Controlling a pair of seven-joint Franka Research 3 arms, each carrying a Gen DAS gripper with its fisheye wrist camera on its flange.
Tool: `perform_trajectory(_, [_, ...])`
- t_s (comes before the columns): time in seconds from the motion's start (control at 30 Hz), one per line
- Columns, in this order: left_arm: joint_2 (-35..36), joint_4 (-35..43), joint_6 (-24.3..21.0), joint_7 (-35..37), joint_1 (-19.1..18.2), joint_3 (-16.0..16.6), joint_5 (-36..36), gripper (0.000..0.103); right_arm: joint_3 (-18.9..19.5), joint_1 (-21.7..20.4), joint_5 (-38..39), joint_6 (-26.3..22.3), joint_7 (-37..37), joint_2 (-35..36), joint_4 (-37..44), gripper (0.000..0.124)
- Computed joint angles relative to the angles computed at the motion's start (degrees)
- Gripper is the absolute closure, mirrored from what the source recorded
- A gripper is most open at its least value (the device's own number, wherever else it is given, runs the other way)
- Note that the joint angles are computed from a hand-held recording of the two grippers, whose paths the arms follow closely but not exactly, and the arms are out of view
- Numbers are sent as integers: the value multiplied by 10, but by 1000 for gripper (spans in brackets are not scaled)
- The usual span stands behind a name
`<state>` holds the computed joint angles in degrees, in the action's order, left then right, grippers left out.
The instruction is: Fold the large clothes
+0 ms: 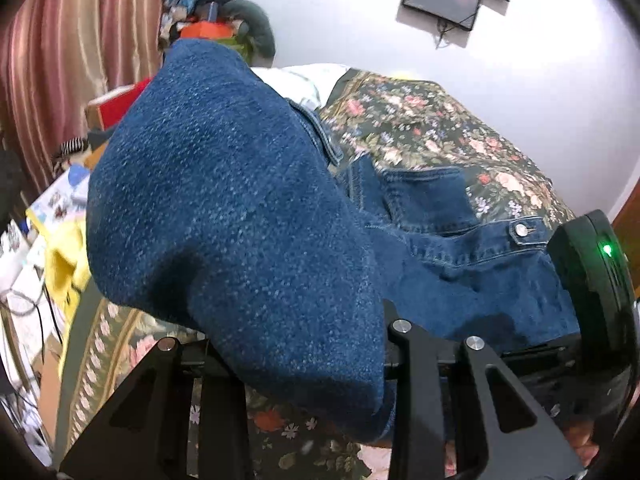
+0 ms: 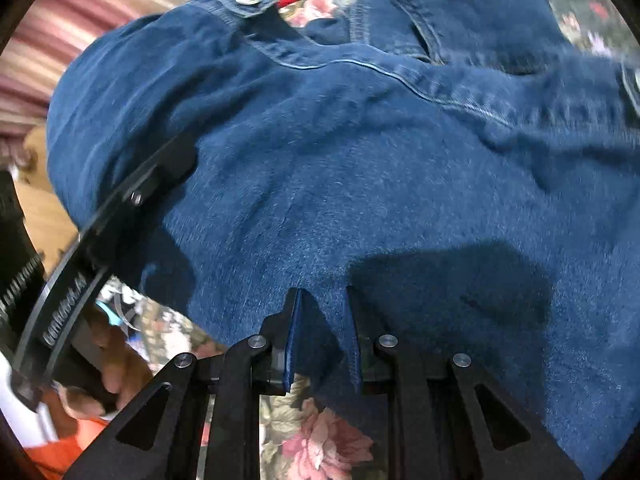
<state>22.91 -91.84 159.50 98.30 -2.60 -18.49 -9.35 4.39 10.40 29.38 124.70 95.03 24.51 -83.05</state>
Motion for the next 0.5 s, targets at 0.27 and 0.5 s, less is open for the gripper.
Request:
perform_trajectory(0.27, [-23,-14,75,54,-28,-13,58,72,-38,10,-97,72,50,-161,-158,108])
perform_trajectory(0.5, [-43,-39,125,169,-19,-101,52,73,-41,-31,-222,117,174,-365,-349,108])
